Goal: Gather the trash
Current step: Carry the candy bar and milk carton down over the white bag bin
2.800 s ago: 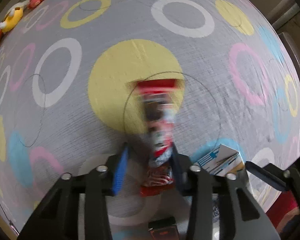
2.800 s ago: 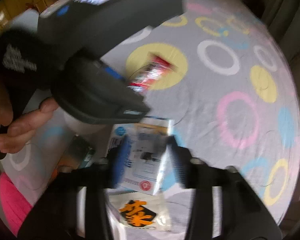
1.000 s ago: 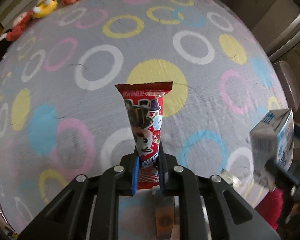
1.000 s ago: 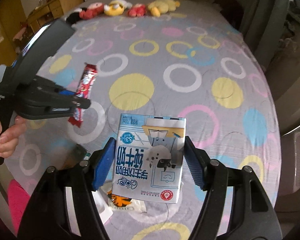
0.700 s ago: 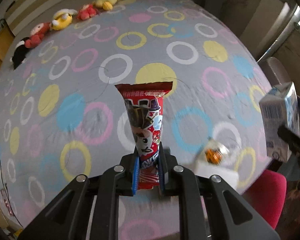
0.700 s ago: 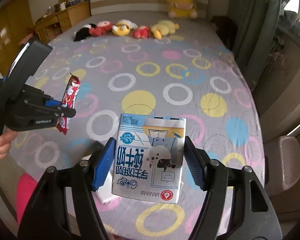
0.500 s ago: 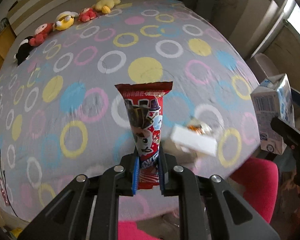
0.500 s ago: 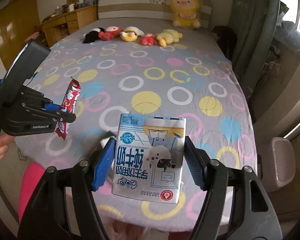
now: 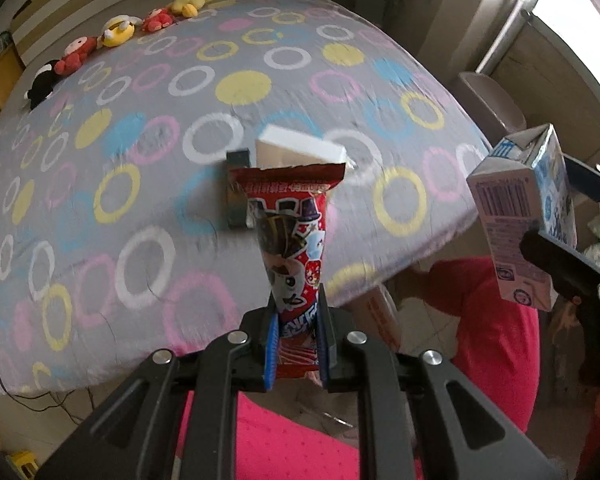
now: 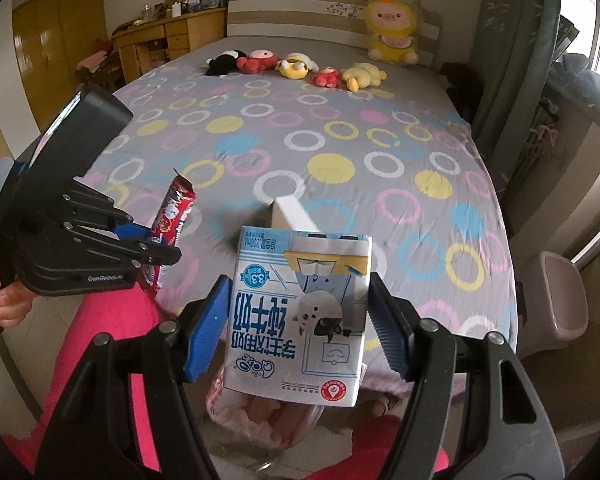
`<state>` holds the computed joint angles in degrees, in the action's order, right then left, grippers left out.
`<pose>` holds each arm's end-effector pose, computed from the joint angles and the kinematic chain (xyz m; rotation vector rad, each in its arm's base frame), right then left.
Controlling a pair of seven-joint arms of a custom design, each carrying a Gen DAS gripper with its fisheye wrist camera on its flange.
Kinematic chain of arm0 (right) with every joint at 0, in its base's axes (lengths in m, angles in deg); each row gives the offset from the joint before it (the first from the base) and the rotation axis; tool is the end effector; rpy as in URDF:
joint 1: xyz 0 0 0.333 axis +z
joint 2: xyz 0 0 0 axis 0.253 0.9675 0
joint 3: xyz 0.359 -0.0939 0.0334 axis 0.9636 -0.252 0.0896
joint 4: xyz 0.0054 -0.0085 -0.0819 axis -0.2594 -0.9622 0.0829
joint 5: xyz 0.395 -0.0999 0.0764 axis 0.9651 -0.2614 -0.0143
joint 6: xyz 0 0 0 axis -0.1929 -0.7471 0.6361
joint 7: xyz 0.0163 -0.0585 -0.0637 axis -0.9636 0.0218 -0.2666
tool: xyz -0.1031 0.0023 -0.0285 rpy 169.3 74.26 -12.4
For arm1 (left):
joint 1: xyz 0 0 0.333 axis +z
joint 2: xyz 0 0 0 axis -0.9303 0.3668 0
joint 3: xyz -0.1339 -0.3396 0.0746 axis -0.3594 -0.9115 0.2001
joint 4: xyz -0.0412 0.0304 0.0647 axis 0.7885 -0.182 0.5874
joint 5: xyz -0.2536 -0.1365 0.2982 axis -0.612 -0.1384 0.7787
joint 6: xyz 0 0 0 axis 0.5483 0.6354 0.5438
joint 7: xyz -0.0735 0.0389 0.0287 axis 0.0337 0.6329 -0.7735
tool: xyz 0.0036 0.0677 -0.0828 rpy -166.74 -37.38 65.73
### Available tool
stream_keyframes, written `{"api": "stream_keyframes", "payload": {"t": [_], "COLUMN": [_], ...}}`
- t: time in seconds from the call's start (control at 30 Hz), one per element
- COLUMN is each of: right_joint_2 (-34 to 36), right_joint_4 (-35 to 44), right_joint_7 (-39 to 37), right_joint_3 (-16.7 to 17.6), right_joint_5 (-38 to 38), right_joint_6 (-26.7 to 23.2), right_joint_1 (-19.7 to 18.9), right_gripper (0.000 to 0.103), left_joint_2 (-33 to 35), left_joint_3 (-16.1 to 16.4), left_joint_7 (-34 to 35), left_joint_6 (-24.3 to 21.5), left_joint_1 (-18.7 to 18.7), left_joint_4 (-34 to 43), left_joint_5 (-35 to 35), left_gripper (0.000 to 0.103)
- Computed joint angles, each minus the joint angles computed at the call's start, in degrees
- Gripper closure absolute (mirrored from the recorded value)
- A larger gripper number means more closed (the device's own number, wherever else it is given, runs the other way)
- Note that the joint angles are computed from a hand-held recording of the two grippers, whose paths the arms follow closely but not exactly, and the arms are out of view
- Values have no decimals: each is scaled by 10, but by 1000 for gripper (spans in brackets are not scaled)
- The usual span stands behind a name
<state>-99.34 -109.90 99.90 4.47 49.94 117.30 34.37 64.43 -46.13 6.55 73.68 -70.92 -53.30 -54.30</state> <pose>0.5053 0.1790 0.6830 -2.2717 1.0652 -0.4406 0.5097 -0.1198 0.6575 -2.0237 2.1307 -0.4236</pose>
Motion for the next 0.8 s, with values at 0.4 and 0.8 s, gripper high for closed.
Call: {"api": "stream_keyframes", "payload": {"t": [0.4, 0.8], "right_joint_2": [-66, -58], "right_joint_4": [-90, -137], "right_joint_7": [11, 41], "right_joint_3": [-11, -17], "right_joint_5": [0, 1], "right_joint_6": [-11, -21], "right_joint_1": [16, 8], "right_gripper": [37, 37], "left_joint_2": [-49, -25], "left_joint_3": [-19, -23], "left_joint_7": [-13, -29], "left_joint_6": [27, 65], "left_joint_1": [-25, -42], "left_joint_4": [-96, -147], "left_joint_5": [-27, -47], "left_gripper": [87, 87]}}
